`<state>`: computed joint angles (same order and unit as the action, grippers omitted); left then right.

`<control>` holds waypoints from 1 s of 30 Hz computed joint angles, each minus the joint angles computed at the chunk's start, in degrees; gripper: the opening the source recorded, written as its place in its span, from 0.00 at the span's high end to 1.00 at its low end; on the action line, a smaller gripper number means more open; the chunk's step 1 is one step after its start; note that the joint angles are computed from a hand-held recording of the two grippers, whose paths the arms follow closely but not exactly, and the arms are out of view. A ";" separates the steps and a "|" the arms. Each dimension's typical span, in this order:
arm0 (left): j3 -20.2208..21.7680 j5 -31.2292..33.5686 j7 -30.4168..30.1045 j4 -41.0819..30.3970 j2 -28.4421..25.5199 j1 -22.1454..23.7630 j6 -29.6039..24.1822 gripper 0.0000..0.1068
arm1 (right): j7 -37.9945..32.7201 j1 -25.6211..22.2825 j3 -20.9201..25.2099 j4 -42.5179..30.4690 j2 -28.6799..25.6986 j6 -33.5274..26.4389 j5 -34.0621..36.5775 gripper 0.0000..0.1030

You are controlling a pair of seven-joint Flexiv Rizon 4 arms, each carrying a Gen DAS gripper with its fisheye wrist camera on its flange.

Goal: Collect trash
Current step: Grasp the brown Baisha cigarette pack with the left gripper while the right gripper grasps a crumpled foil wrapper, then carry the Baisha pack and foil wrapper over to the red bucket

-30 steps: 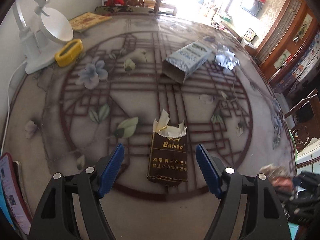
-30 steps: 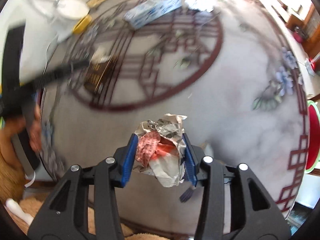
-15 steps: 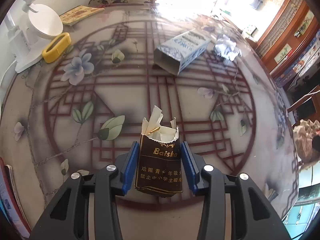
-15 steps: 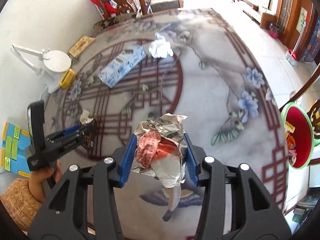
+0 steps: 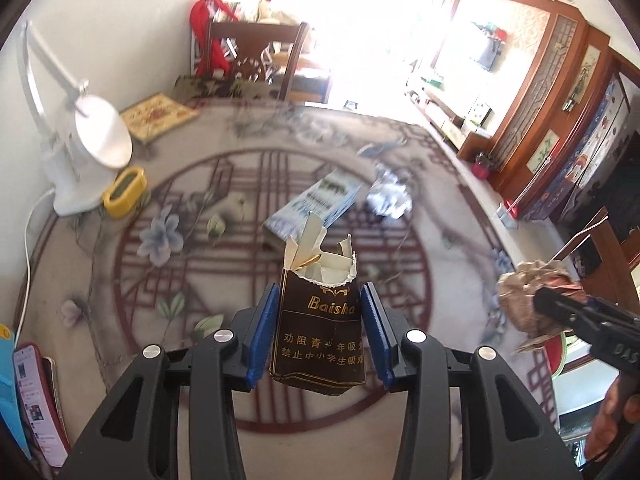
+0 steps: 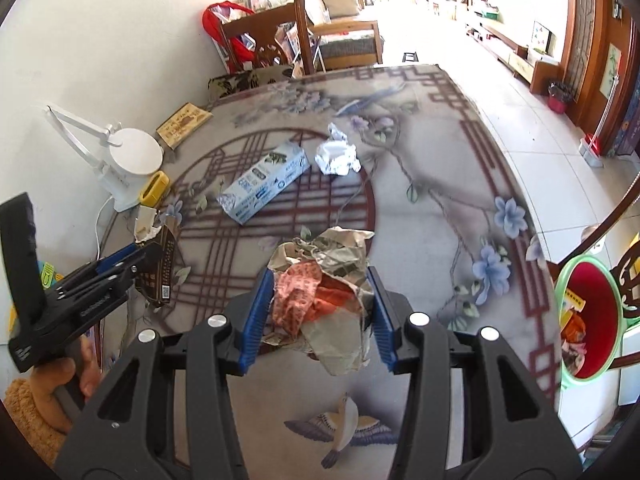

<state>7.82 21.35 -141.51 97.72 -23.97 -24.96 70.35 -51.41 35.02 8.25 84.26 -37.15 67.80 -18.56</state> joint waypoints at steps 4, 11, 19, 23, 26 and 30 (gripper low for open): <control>0.63 1.73 -1.70 -2.82 0.01 -1.63 -1.60 0.62 | 0.37 0.06 -1.37 0.59 0.82 1.27 -1.10 0.55; 1.10 5.63 -6.73 -7.08 -0.71 -4.30 -4.35 0.62 | -0.65 -1.40 -2.11 2.11 2.52 4.81 -2.59 0.55; 0.34 9.57 -11.04 -13.61 -2.68 -7.15 -10.12 0.62 | -4.45 -4.91 -0.83 3.94 4.57 8.96 -1.39 0.54; -0.04 11.39 -12.60 -16.81 -3.63 -8.39 -12.96 0.62 | -7.11 -6.87 0.44 4.60 5.25 10.28 0.08 0.54; -0.34 12.57 -13.61 -19.31 -4.60 -9.23 -14.90 0.62 | -9.04 -8.22 1.21 5.32 5.84 11.33 1.30 0.54; -0.77 13.41 -14.26 -22.43 -6.15 -10.12 -16.82 0.62 | -11.66 -10.06 2.32 6.14 6.56 12.52 2.99 0.54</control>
<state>7.06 34.76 -155.77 75.29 -30.12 -35.08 53.53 -63.07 24.96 10.56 90.40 -30.59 80.32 -15.57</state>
